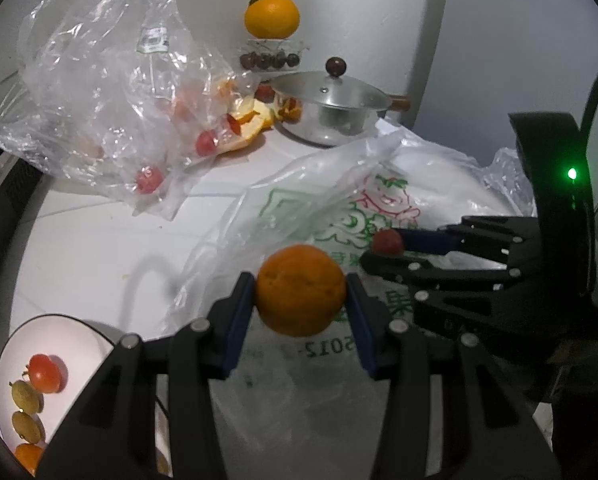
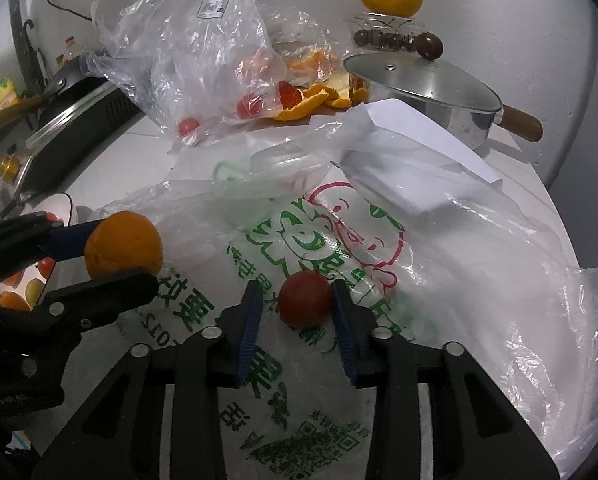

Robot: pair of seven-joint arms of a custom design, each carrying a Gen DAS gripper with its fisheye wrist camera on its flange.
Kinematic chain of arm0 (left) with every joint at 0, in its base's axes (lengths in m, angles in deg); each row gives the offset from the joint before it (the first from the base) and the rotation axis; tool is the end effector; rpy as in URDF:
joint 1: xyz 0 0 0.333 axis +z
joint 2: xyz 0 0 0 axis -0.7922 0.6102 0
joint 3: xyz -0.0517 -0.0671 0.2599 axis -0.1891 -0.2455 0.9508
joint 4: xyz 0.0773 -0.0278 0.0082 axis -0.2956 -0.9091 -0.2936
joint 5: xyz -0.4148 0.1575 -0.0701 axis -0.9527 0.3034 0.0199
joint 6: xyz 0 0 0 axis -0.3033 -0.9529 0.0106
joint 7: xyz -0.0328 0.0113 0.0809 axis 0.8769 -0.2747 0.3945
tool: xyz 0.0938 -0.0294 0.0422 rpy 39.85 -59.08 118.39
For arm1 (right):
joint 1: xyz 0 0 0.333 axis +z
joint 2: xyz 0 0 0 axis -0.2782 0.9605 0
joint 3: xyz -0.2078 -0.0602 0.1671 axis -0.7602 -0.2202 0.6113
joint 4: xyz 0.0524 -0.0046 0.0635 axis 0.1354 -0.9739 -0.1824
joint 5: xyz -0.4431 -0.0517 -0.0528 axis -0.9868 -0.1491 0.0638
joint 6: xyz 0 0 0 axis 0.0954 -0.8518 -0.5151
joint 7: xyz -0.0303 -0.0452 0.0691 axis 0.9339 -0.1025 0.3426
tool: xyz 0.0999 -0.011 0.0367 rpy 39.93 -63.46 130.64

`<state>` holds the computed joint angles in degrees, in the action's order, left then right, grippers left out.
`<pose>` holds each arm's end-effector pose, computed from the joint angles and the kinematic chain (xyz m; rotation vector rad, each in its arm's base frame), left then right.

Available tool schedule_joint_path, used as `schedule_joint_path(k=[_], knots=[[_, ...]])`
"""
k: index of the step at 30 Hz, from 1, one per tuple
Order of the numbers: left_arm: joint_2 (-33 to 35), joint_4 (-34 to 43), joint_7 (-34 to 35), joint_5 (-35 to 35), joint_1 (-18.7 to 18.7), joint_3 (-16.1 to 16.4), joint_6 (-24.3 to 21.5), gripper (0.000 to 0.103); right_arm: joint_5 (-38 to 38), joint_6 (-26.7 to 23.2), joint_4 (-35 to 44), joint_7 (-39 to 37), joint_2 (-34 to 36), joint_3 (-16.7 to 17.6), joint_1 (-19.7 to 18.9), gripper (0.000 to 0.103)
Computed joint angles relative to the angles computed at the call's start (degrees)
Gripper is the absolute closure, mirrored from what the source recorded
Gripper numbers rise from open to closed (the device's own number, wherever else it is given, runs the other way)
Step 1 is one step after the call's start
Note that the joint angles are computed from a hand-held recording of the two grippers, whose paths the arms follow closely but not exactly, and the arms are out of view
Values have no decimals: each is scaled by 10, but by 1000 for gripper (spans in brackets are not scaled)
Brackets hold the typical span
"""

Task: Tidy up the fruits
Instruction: 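Grasp the red tomato with the right tool while the left tool lifts the mandarin, then carry the mandarin and the tomato over the white plate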

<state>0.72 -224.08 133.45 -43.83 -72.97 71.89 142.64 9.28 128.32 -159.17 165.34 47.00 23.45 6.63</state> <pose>0.5203 -0.1603 0.4174 -1.5104 2.1495 -0.9656 0.5135 0.3424 0.4358 -2.0474 1.4969 -0.4277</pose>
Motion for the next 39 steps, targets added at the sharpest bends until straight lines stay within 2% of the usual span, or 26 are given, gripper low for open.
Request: schedule_joint_path(k=[4, 15, 23, 39], knots=[[-4, -4, 5, -4, -4, 3, 1, 57, 1, 2, -2, 0, -1, 0, 0, 75], [-18, -15, -12, 13, -3, -1, 5, 57, 5, 15, -17, -4, -17, 3, -2, 76], [-48, -36, -13, 16, -25, 15, 15, 57, -4, 17, -38, 11, -47, 14, -10, 76], [-122, -87, -53, 72, -51, 40, 23, 57, -31, 14, -74, 48, -113, 47, -28, 76]])
